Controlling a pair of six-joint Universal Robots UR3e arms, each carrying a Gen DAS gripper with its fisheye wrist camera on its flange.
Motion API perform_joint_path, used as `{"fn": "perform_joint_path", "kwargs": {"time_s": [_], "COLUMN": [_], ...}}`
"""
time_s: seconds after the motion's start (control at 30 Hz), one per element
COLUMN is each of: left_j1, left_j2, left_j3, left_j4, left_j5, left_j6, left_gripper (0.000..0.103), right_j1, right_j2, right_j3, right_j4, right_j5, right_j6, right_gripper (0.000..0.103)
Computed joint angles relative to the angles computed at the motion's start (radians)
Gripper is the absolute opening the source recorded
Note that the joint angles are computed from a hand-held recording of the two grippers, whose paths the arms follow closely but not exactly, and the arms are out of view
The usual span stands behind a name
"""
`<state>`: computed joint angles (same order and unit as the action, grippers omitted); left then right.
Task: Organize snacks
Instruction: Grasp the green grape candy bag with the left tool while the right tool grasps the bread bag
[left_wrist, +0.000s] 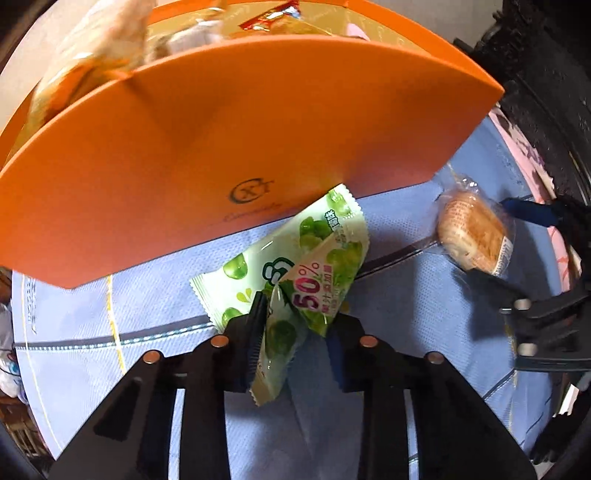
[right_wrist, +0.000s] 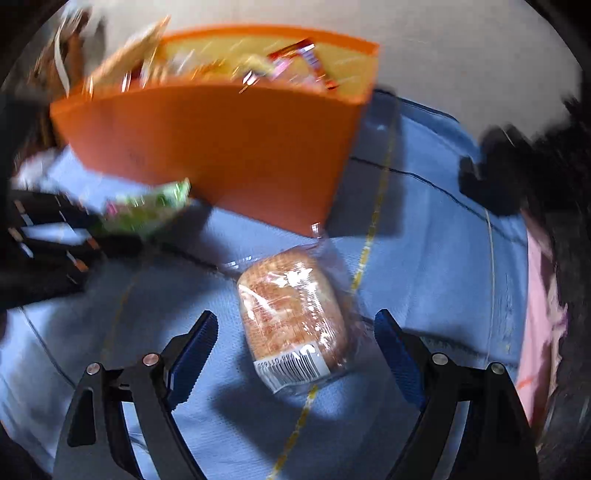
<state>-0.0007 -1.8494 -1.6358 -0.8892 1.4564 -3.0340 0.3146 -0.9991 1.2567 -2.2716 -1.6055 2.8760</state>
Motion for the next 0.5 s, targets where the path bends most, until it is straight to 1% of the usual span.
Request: {"fn": "perform_joint_path", "kwargs": {"time_s": [0.07,0.1,0.13,0.17,0.23,0.3,0.4,0.5], "left_j1": [0.016,0.026,0.036,0.047,0.053,0.062,0.072,0.061], "left_j2": [0.014,0.026,0.042,0.052,0.070,0.096,0.143,0.161], "left_j3": [-0.015,-0.026,-0.042,-0.049,-0.067,-0.088,-0.115,-0.109], "left_j4": [-0.002,-0.005,-0.006,-0.008,-0.005,-0.009,-0.023,-0.039], "left_j5": [-0.014,-0.022,-0.032,-0.046,-0.056,-0.058,-0.063,-0.057], "left_j6": [0.006,0.011,0.012,0.013,0.014,0.022,0.034,0.026], "left_gripper": [0.028,0.028,0.028,0.028,0.028,0.027,0.027,0.027], "right_j1": [0.019,0.020,0.008,-0.008,-0.006,-0.023,-0.033,-0.039], "right_j2": [0.051,0.062,0.058,0.056,0.040,-0.015,-0.089,-0.150], "right_j3": [-0.057,-0.071,-0.071,-0.090,-0.083,-0.029,0.045,0.101], "right_j4": [0.041,0.055,0.060,0.096,0.095,0.071,0.048,0.038], "right_j5": [-0.045,-0.052,-0.019,0.017,0.001,0.049,0.079,0.096], "right_j6": [-0.022,-0.020,-0.012,0.010,0.024,0.040,0.037,0.042], "right_gripper": [0.087,0.083,0.064,0.063,0.059,0.058,0.058,0.058]}}
